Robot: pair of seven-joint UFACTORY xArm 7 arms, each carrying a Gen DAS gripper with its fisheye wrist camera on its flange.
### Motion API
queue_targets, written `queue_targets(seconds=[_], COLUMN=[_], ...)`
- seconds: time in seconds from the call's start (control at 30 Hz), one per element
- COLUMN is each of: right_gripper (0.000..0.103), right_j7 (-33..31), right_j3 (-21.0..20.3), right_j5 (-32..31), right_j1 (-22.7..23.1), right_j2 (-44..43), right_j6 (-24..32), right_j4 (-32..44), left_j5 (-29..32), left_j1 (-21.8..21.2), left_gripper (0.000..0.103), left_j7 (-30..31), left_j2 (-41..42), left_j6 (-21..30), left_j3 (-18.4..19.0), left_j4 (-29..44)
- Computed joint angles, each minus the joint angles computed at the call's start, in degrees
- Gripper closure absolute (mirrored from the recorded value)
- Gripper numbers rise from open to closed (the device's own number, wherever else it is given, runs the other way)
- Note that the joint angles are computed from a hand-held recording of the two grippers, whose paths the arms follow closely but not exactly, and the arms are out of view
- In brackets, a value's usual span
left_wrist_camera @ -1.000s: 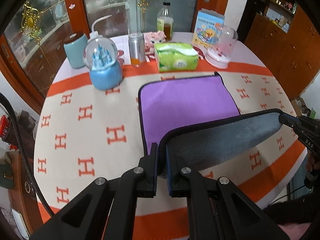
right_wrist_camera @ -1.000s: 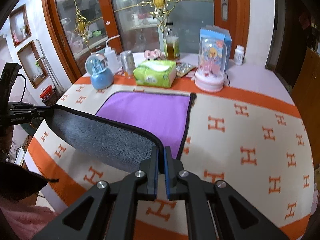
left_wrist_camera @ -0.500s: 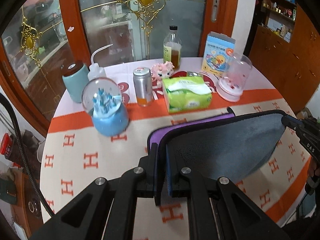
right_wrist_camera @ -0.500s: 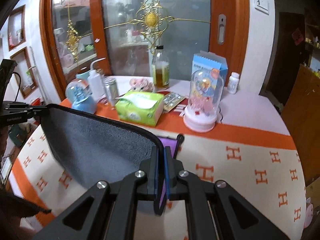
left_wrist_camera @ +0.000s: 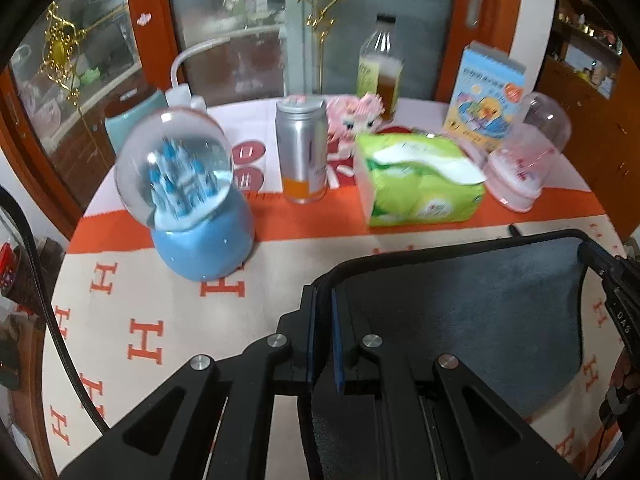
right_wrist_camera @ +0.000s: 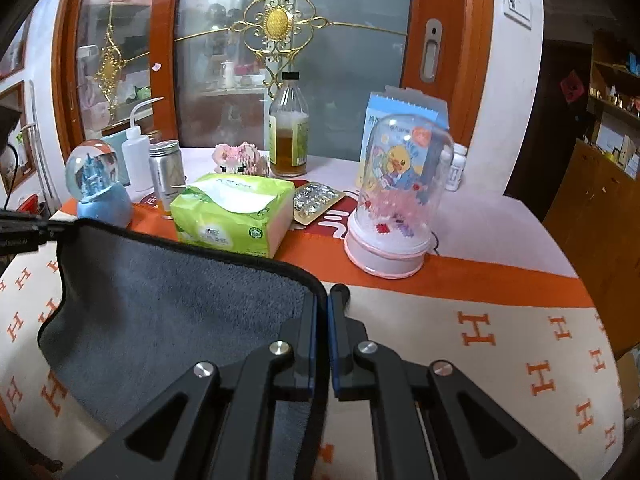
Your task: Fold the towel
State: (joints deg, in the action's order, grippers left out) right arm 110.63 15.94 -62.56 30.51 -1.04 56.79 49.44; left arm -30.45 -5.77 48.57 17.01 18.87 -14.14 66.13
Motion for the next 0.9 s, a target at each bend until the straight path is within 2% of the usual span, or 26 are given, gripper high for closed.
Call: queue_targets(seconds=[0.2, 0.3, 0.37, 0.47, 0.53, 0.6, 0.67, 0.73, 0.9], right_gripper=[0.098, 0.097, 0.096, 0.092, 0.080, 0.069, 0.060, 0.050, 0.039], right_j7=[0.2, 0.5, 0.2, 0.6, 1.2, 2.5, 3.1, 3.2, 4.3], right_j3=[-1.8, -2.6, -2.9, -3.4, -3.4, -3.2, -2.9, -2.4, -0.6], right_j5=[-1.0, -0.7, -0.2, 0.7, 1.7, 2.2, 2.7, 3.5, 6.7], right_j1=[-1.0, -0.9, -0.5, -0.4, -0.1, 0.2, 0.5, 0.7, 1.3], right_j2=[3.6, 5.0, 5.7, 5.6, 5.6, 4.9, 4.3, 3.5, 0.3], right_j6=[-2.1, -2.5, -2.1, -2.7, -1.4, -0.8, 0.2, 1.3, 2.7], right_j4=[1.9, 2.8, 3.3, 3.1, 3.3, 3.0, 2.8, 2.6, 1.1], left_j5=[6.3, 8.4, 8.8, 9.8, 11.1, 11.4, 11.2, 10.2, 6.8], left_j1=[-2.4, -2.1, -1.4, -1.0, -1.5, -1.0, -0.5, 0.2, 1.0], left_gripper=[0.097, 0.096, 0.093, 0.083, 0.072, 0.071, 0.065, 0.051, 0.040], left_j7=[-6.6, -9.4, -10.2, -11.5, -13.0, -13.5, -14.1, -13.9, -11.3], left_j2=[4.9, 6.7, 7.3, 7.4, 6.7, 5.6, 4.4, 2.8, -2.6], left_j6=[-1.4, -1.2, -1.4, -1.5, -2.3, -2.8, -1.6, -1.3, -1.7], left_j3=[2.0, 1.7, 0.9, 0.6, 1.2, 0.9, 0.7, 0.2, -0.1], left_j4=[2.9, 4.3, 4.7, 4.6, 3.7, 2.7, 1.9, 0.5, -5.0])
